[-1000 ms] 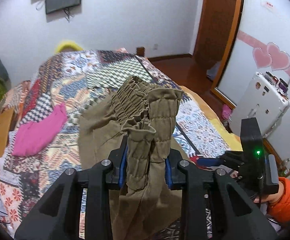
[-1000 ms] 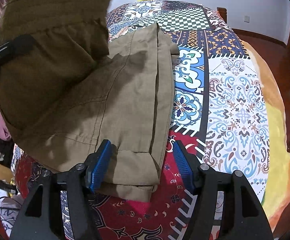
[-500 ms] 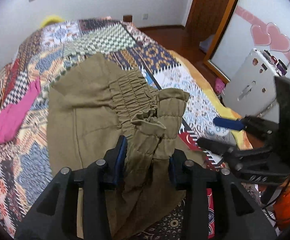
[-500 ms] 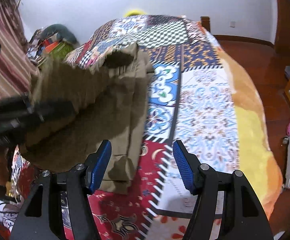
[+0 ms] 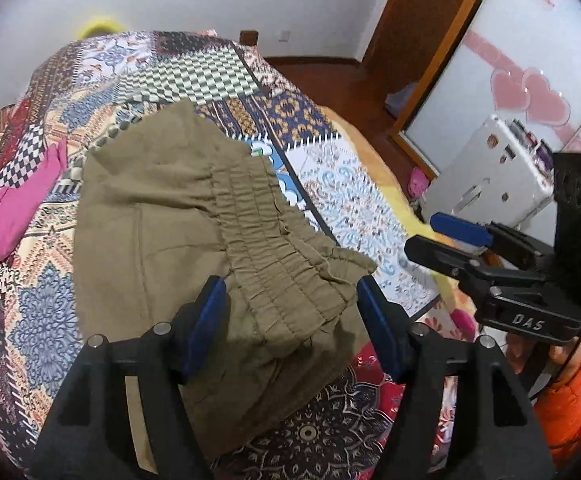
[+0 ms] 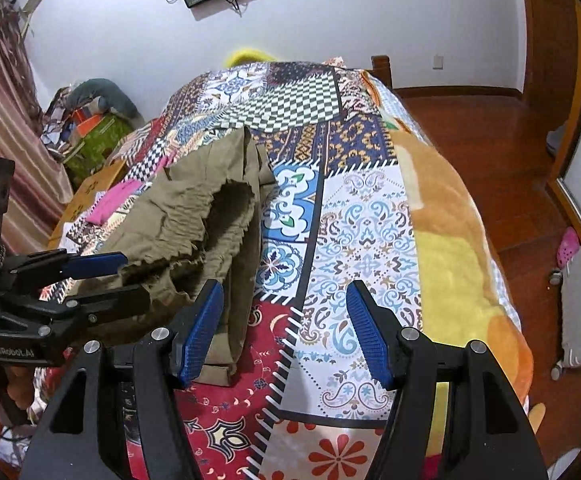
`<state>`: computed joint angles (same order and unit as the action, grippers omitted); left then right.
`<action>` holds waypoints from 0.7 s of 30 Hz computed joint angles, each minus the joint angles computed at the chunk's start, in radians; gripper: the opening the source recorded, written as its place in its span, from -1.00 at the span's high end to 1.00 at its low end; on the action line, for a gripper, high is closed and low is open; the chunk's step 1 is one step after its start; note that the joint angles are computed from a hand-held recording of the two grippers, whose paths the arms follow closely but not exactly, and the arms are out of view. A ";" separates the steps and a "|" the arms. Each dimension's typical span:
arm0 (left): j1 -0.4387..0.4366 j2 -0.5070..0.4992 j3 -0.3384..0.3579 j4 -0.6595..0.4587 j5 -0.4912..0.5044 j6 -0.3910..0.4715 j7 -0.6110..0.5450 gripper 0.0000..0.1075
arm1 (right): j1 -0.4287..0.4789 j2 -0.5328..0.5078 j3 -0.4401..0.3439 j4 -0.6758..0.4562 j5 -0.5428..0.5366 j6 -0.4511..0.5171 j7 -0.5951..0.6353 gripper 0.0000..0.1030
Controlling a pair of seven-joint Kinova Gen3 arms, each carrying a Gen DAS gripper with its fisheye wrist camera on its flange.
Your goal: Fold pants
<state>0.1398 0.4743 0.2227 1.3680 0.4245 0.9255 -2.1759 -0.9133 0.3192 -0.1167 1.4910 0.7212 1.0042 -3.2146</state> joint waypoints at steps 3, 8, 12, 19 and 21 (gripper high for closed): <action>-0.037 -0.045 0.005 0.025 0.034 -0.030 -0.037 -0.25 | -0.004 0.004 -0.001 -0.022 0.012 0.007 0.023 -0.17; -0.064 -0.090 -0.040 0.049 0.009 -0.108 -0.060 -0.25 | -0.009 0.032 0.005 -0.085 0.032 -0.016 0.081 -0.17; -0.070 -0.075 -0.075 0.047 -0.070 -0.109 -0.027 -0.25 | -0.011 0.075 0.017 -0.144 0.015 -0.048 0.146 -0.17; -0.107 -0.041 -0.067 0.100 -0.100 -0.089 -0.025 -0.25 | -0.002 0.160 0.043 -0.227 -0.115 -0.068 0.267 -0.17; -0.116 -0.038 -0.058 0.122 -0.088 -0.095 -0.038 -0.25 | -0.001 0.171 0.052 -0.224 -0.155 -0.067 0.279 -0.17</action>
